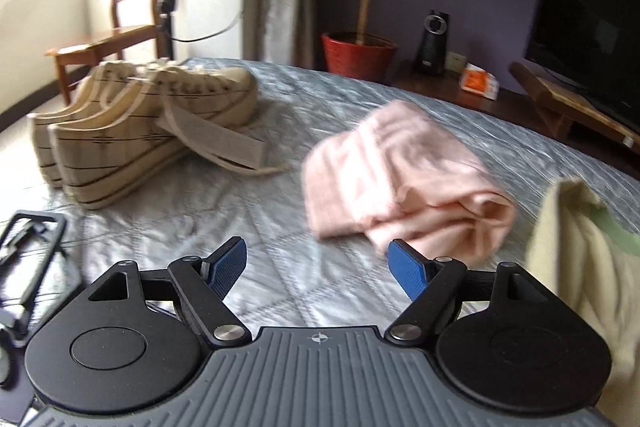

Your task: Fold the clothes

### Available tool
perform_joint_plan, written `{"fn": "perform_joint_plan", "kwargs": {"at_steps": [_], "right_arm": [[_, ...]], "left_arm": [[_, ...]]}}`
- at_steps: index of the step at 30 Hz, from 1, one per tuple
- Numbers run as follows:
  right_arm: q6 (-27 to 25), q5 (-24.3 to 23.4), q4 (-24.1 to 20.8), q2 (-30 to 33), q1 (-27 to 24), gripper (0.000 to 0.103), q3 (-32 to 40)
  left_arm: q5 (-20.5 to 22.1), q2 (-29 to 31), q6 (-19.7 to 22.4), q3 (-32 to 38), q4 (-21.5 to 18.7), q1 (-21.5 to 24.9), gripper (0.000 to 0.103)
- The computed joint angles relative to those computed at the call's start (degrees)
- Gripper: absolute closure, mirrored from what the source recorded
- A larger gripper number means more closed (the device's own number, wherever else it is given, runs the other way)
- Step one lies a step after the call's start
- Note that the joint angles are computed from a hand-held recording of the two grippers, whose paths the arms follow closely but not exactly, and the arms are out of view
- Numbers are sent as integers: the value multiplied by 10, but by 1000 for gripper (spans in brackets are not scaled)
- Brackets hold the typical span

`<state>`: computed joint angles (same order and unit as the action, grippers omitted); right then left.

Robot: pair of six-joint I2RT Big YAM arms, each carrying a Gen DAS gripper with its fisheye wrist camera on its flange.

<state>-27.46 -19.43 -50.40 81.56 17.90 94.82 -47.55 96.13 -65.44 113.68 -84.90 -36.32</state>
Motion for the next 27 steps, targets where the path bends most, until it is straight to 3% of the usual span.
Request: {"fn": "perform_joint_plan", "kwargs": {"at_steps": [1,2,7,11,15,17,23,27], "right_arm": [[-42,-27,-30,-4,8,84,2],[-60,-21,-42,-5,20,84,0],[-28,-49,-84,-2,45,84,2],[-55,-27,-110,6,60,83,8],[-55,-24,-138,17,62,75,6],[-55,-13,-134,13,66,65,-5],[-75,-7,-132,2,77,68,-25],[-82,30,-123,-3,84,67,-36]], "left_arm": [[-3,-3,-9,-2,-4,1,20],[-6,-6,-16,-4,-8,2,20],[-17,-17,-33,-15,-17,3,20],[-10,-28,-33,-27,-8,6,20],[-9,-37,-30,-37,-2,8,20],[-6,-42,-32,-43,2,10,20],[0,-48,-26,-51,12,12,20],[3,-50,-26,-54,16,13,20]]}}
